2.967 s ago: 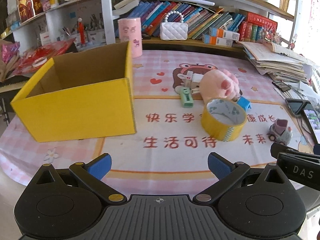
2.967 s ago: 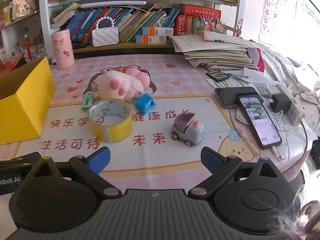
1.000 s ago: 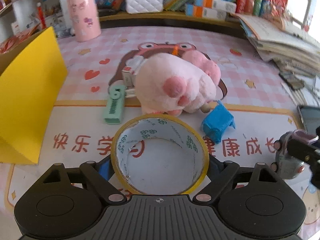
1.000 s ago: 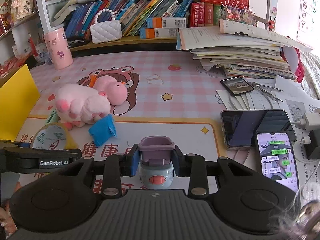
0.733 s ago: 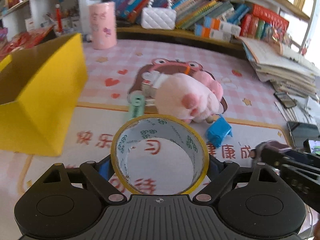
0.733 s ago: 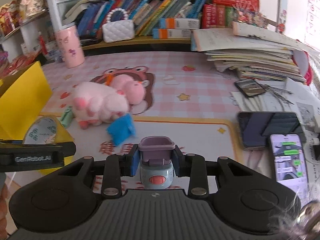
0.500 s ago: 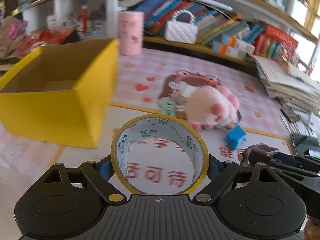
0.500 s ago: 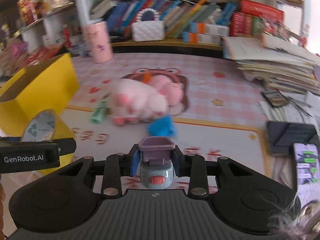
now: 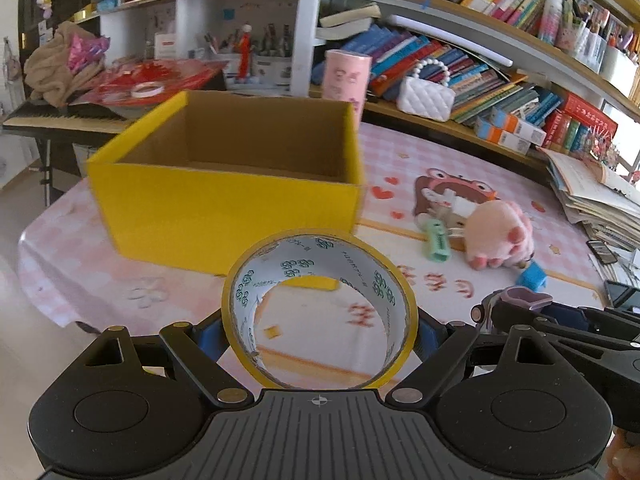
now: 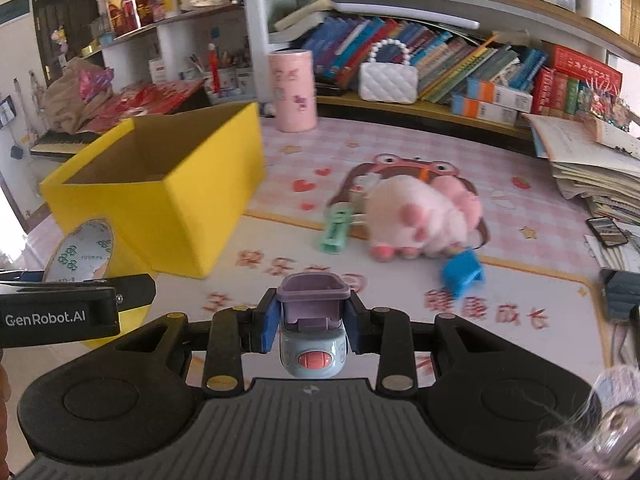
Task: Organize objects
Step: 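Carry the tape roll and toy car over the yellow box with both grippers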
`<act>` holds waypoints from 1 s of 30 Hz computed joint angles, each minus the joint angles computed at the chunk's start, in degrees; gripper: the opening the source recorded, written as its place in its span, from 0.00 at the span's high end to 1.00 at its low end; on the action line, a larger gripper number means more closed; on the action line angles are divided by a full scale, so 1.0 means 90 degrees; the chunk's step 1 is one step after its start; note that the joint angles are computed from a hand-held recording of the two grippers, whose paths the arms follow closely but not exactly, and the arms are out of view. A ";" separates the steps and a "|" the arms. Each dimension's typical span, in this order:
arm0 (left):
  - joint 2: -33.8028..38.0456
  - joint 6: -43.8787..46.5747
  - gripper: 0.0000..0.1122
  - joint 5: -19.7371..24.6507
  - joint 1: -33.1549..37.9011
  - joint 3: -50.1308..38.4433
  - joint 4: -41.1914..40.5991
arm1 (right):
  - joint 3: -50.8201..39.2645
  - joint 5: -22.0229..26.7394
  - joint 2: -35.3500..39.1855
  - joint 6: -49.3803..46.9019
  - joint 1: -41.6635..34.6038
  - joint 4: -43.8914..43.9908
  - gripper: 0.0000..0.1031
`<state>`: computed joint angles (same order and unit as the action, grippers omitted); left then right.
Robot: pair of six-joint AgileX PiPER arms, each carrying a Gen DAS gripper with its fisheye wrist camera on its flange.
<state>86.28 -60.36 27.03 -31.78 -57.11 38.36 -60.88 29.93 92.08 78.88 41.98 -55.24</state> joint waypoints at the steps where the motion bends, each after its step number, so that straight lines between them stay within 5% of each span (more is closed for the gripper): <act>1: -0.0139 0.0199 0.21 -0.0072 0.0120 0.0147 -0.0141 | -0.0119 0.0159 0.0094 0.0118 0.0189 -0.0014 0.70; 14: -0.1823 0.5386 0.21 -0.0751 0.2500 0.1621 -0.4071 | -0.1862 0.1682 0.1362 0.0769 0.2123 0.0175 0.70; 21: -0.2207 0.8546 0.21 -0.0533 0.3809 0.1890 -0.6468 | -0.2846 0.2120 0.2056 0.0886 0.2653 0.0266 0.70; 30: -0.2305 1.0937 0.21 -0.0129 0.4798 0.1944 -0.8354 | -0.3848 0.2694 0.2591 0.0670 0.2964 0.0370 0.70</act>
<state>65.54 38.08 25.86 11.40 -39.61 -36.83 -95.51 54.17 115.40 84.91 68.66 -51.91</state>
